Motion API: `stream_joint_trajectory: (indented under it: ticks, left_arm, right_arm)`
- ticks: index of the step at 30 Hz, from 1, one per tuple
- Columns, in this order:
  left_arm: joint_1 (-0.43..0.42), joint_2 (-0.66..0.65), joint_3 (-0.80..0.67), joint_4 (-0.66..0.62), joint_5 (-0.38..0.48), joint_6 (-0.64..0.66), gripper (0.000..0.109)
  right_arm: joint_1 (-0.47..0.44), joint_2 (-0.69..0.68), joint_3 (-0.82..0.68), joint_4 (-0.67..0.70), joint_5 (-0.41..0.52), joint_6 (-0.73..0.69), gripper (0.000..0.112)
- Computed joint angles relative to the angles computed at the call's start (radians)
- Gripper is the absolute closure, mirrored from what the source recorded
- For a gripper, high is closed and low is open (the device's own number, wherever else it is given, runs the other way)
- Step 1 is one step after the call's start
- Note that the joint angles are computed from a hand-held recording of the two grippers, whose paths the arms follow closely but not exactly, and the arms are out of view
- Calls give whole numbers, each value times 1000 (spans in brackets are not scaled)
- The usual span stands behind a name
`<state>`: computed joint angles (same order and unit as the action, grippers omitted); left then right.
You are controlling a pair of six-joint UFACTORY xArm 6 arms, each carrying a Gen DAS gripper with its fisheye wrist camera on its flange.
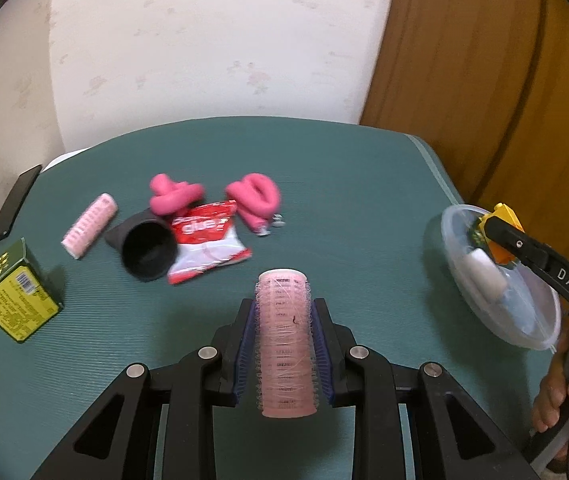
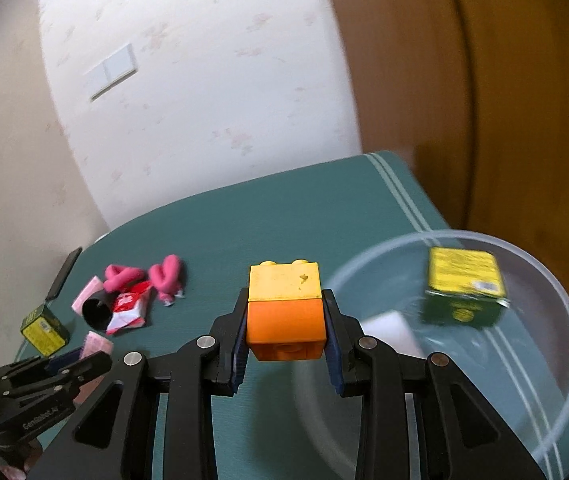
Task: Organize objects
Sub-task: 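Carry the pink roller and orange-yellow brick over the clear bowl, then release the pink roller and orange-yellow brick into the clear bowl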
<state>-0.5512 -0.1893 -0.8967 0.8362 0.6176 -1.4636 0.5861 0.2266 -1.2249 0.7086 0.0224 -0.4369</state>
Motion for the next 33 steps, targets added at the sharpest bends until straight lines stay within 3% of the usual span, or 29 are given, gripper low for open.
stream_joint_trajectory:
  ticks: [11, 21, 33]
  left_arm:
    - [-51, 123, -167, -42, 5, 89, 79]
    - [-69, 306, -392, -138, -2, 258, 79]
    - [-65, 547, -691, -301, 0, 489, 79]
  right_arm:
    - [-171, -71, 114, -328, -41, 320, 79]
    - [-242, -58, 91, -318, -7, 315, 79]
    - [-260, -5, 22, -274, 45, 270, 79]
